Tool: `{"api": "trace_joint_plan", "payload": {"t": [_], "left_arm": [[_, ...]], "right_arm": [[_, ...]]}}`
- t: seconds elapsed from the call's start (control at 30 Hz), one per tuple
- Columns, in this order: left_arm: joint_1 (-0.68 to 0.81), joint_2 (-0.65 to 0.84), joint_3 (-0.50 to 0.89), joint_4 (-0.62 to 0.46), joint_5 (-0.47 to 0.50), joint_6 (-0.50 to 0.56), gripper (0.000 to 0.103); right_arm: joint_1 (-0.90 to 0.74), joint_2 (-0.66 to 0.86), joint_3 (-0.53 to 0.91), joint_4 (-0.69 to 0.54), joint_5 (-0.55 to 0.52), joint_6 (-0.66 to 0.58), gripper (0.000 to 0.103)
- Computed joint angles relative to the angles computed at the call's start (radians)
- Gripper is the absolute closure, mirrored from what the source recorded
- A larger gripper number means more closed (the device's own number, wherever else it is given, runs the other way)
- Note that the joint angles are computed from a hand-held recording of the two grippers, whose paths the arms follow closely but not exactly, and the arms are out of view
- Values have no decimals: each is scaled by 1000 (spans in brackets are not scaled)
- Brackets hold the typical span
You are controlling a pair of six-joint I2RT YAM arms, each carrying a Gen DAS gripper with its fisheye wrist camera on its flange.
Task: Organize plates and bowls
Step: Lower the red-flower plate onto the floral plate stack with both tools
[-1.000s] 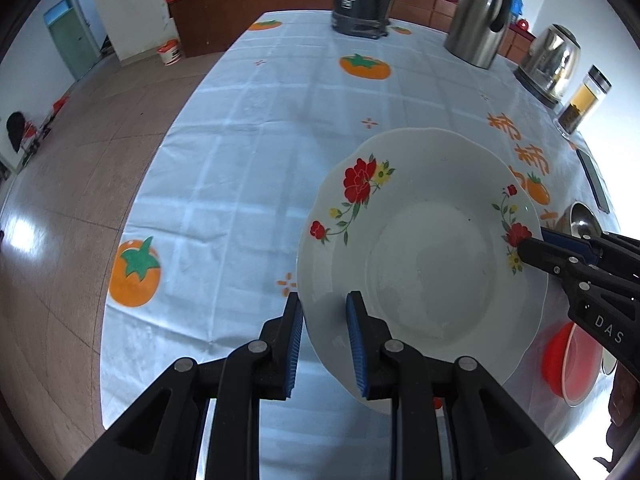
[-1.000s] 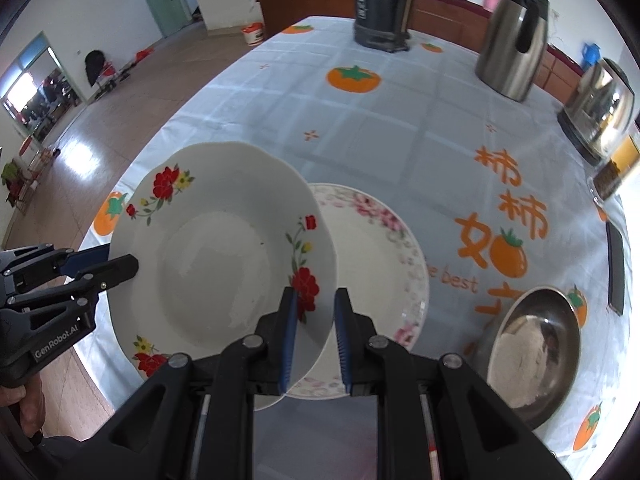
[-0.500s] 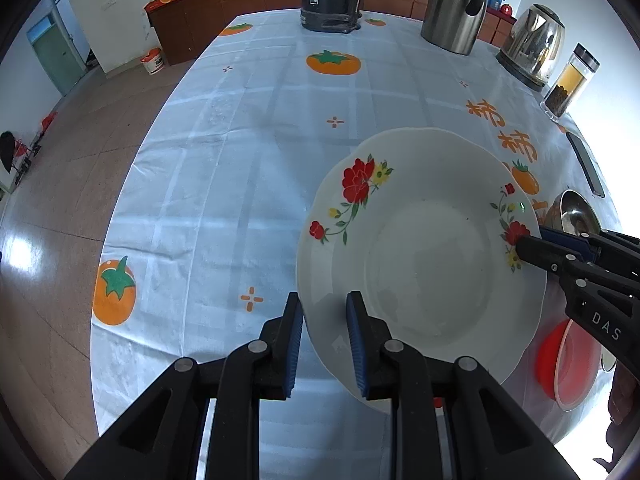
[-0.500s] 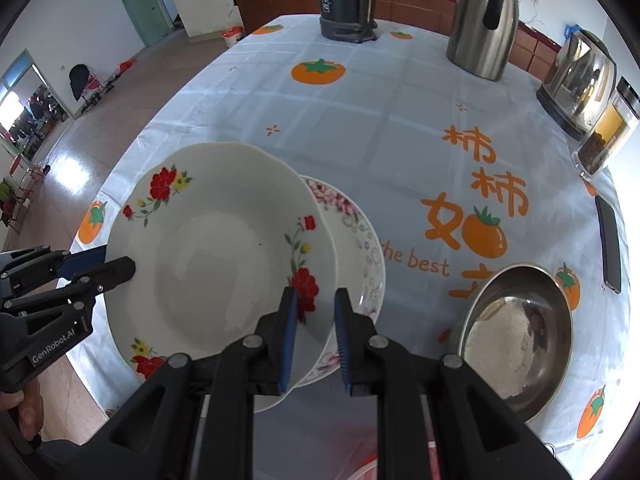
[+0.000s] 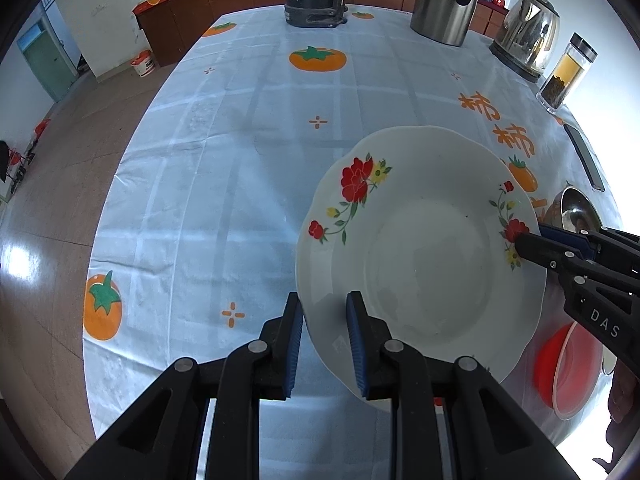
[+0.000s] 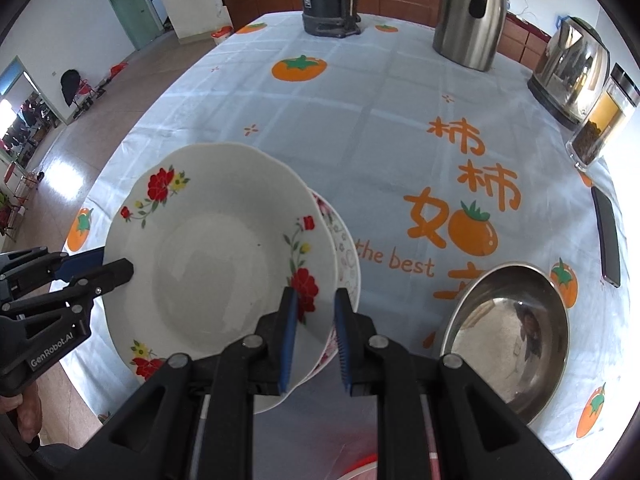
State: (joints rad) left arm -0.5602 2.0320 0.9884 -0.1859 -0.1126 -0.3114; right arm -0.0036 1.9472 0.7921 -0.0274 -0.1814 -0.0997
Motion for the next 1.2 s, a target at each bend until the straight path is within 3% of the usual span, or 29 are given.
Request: {"api": "trace_joint_plan", "payload": {"t": [1.2], "left_arm": [[10,103,96,-32,41,24,79]], "right_arm": [[-24,99,79,-24,24,-43,85]]}}
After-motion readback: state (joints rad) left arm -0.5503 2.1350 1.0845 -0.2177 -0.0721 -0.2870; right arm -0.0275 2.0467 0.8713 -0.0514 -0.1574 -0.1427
